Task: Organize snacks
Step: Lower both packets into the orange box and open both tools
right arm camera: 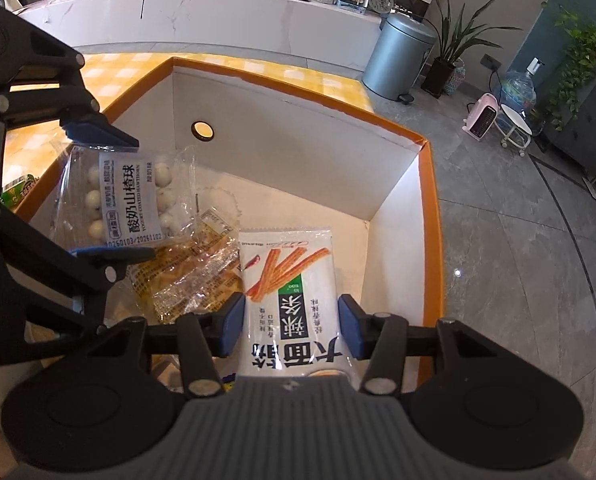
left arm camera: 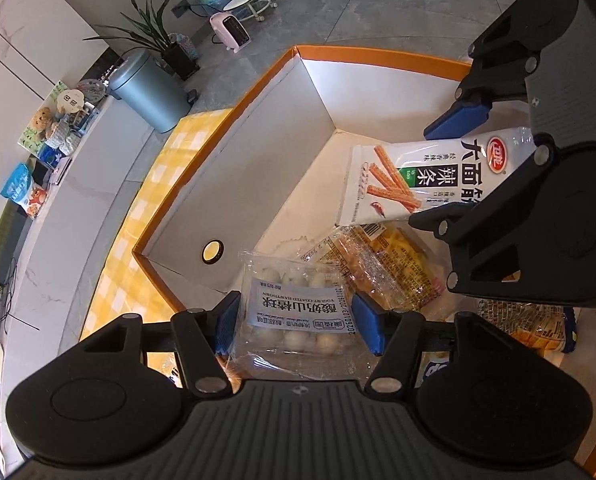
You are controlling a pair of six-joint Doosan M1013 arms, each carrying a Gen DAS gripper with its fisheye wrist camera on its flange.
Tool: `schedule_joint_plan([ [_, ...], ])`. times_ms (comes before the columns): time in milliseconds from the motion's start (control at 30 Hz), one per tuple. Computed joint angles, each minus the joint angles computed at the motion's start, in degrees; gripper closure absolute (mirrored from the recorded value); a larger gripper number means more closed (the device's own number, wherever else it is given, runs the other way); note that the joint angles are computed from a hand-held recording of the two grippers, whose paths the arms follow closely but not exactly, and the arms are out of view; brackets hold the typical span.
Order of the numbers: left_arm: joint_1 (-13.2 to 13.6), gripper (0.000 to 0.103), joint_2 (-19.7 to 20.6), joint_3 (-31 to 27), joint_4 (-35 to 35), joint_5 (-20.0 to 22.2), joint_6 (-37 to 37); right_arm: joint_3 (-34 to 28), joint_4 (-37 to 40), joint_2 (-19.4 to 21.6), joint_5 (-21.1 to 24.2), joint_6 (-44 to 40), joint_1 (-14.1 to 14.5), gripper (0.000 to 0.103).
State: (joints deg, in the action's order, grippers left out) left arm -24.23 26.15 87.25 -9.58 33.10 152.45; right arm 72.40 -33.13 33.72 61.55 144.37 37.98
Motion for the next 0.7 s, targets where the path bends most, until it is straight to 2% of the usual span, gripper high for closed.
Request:
schedule_joint_plan([
  [133, 0.2, 0.027, -0.2, -0.1, -1.4, 0.2, 1.2, 0.1, -0.4, -0.2, 0.1, -0.2, 0.1, 0.043],
  [267, 0.6, 0.022, -0.8, 0.4, -4.3, -0.1, 3.4, 0.3, -1.1, -0.5, -0.1, 0.7, 0.5, 0.041],
  [500, 1.0, 0.02, -2.9, 2.6, -7.9, -1.9, 7.1, 0.5, -3.2, -1.1, 0.7, 3.1, 1.3, 0.034],
  [700, 2.4, 0.02, -5.7, 5.5, -16.5, -4.9, 11.1, 1.3, -8.2, -2.3, 1.4, 9.8, 3.1, 0.032],
])
